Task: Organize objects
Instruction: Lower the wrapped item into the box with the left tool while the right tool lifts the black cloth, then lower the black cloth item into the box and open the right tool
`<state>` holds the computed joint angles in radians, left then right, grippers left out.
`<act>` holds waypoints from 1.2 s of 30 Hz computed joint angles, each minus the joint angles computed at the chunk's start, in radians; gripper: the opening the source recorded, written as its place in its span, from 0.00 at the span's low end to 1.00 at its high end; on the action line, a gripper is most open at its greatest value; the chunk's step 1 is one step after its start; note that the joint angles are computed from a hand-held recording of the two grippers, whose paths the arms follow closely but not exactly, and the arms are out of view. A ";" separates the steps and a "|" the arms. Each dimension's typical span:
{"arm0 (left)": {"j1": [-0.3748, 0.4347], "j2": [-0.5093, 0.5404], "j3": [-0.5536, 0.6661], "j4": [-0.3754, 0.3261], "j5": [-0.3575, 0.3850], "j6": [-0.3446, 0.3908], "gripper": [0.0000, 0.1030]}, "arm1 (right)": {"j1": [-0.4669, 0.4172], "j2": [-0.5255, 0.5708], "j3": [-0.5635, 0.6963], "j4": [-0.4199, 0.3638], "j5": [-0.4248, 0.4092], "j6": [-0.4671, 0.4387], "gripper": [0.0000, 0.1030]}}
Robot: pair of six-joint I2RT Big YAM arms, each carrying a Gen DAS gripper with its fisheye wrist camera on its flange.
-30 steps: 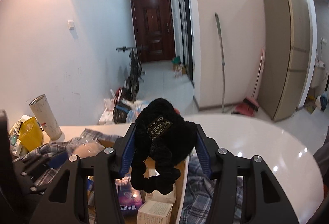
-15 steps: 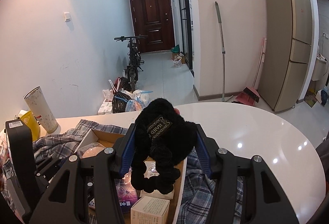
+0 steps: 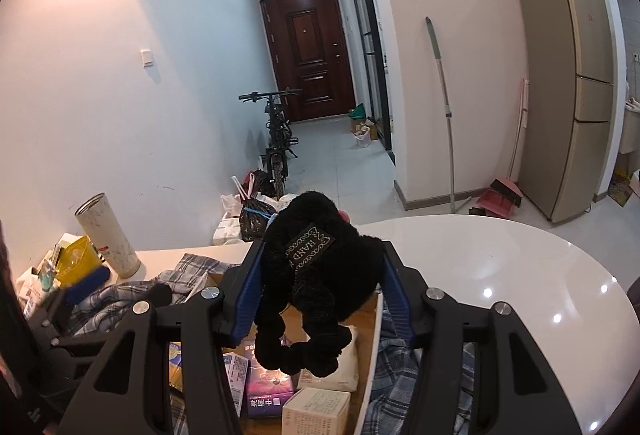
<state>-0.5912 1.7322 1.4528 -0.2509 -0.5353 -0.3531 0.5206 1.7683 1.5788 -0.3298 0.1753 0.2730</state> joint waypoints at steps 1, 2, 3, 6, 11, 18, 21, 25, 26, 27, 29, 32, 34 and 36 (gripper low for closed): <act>-0.001 0.001 0.002 -0.001 -0.008 0.008 1.00 | 0.002 0.009 0.008 -0.010 -0.003 -0.002 0.53; 0.000 0.002 0.003 -0.004 -0.013 0.009 1.00 | 0.003 0.022 0.018 -0.023 -0.010 0.001 0.53; 0.002 0.001 0.003 -0.007 -0.014 0.005 1.00 | 0.002 0.032 0.025 -0.033 -0.019 0.008 0.54; 0.015 -0.002 0.000 -0.017 0.020 -0.023 1.00 | -0.004 0.071 0.061 -0.085 -0.061 0.035 0.54; 0.022 -0.001 0.000 -0.026 0.034 -0.051 1.00 | 0.006 0.127 0.108 -0.146 -0.078 0.015 0.54; 0.028 0.012 0.019 -0.070 0.025 -0.064 1.00 | 0.015 0.164 0.138 -0.190 -0.093 -0.017 0.54; 0.031 0.008 0.015 -0.067 0.037 -0.072 1.00 | 0.019 0.166 0.137 -0.195 -0.083 -0.026 0.54; 0.032 0.006 0.014 -0.069 0.037 -0.075 1.00 | 0.019 0.169 0.138 -0.194 -0.083 -0.029 0.57; 0.032 0.006 0.017 -0.076 0.039 -0.075 1.00 | 0.018 0.168 0.135 -0.187 -0.090 -0.026 0.59; 0.032 0.006 0.019 -0.081 0.042 -0.075 1.00 | 0.017 0.166 0.132 -0.182 -0.092 -0.024 0.60; 0.031 0.004 0.018 -0.079 0.040 -0.072 1.00 | 0.018 0.166 0.131 -0.179 -0.090 -0.022 0.62; 0.027 -0.006 0.013 -0.074 0.034 -0.072 1.00 | 0.018 0.154 0.117 -0.155 -0.065 -0.016 0.71; 0.025 -0.019 0.005 -0.063 0.034 -0.071 1.00 | 0.019 0.138 0.102 -0.136 -0.046 -0.012 0.74; 0.022 -0.032 -0.002 -0.053 0.031 -0.067 1.00 | 0.017 0.120 0.093 -0.123 -0.026 -0.011 0.76</act>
<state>-0.5690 1.7003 1.4511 -0.3043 -0.5043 -0.4205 0.5380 1.8884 1.6714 -0.4528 0.1491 0.2624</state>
